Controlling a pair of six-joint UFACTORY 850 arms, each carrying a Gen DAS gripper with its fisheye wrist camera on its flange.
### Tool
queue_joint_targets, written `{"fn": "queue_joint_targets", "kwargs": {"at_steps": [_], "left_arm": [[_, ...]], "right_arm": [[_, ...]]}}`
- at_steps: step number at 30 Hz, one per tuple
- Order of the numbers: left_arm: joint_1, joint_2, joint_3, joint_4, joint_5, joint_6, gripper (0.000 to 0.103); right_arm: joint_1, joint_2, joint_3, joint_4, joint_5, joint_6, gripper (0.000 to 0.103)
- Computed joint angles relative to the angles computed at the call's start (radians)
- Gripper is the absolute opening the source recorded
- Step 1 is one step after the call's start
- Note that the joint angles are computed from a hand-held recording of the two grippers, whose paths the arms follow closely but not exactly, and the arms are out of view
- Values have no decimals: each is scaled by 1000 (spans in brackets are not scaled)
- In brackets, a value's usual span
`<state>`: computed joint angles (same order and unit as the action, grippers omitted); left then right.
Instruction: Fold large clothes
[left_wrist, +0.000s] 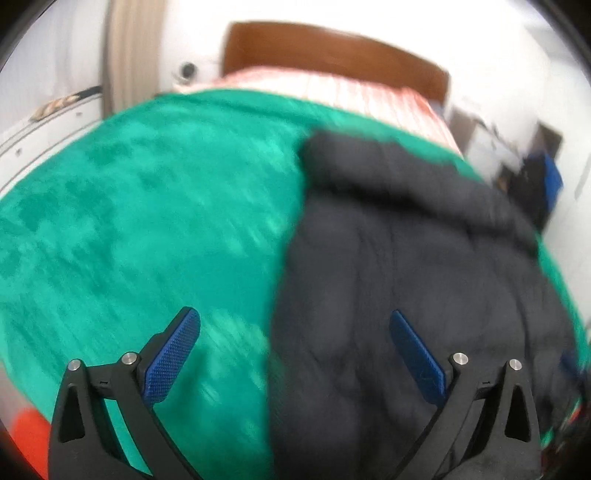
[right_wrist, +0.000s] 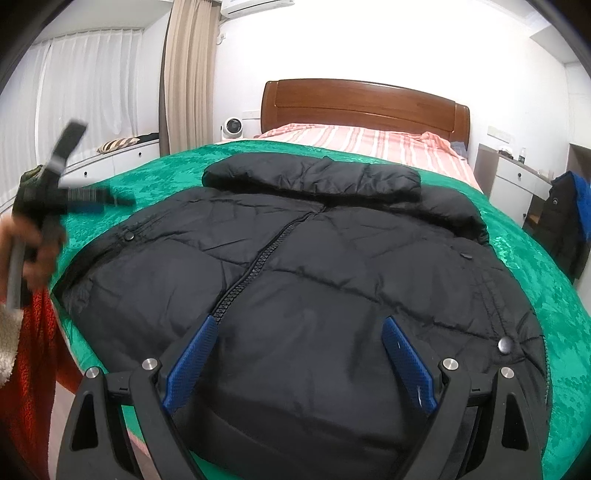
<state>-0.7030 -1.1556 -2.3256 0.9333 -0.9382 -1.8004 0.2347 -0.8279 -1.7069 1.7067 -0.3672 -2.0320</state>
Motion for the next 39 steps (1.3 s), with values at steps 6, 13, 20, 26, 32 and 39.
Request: {"fn": "queue_joint_targets", "kwargs": {"at_steps": [6, 13, 20, 26, 32, 39], "left_arm": [[144, -9, -5, -140, -86, 103, 102], [179, -74, -22, -192, -89, 145, 103], [177, -56, 14, -171, -72, 118, 103], [177, -71, -15, -178, -87, 134, 103], [178, -66, -5, -176, -82, 129, 103], [177, -66, -6, -176, -83, 129, 103]], "right_arm": [[4, -10, -15, -42, 8, 48, 90], [5, 10, 18, 47, 13, -63, 90], [-4, -13, -23, -53, 0, 80, 90], [3, -17, -26, -66, 4, 83, 90], [4, -4, -5, -42, 3, 41, 90], [1, -14, -21, -100, -13, 107, 91]]}}
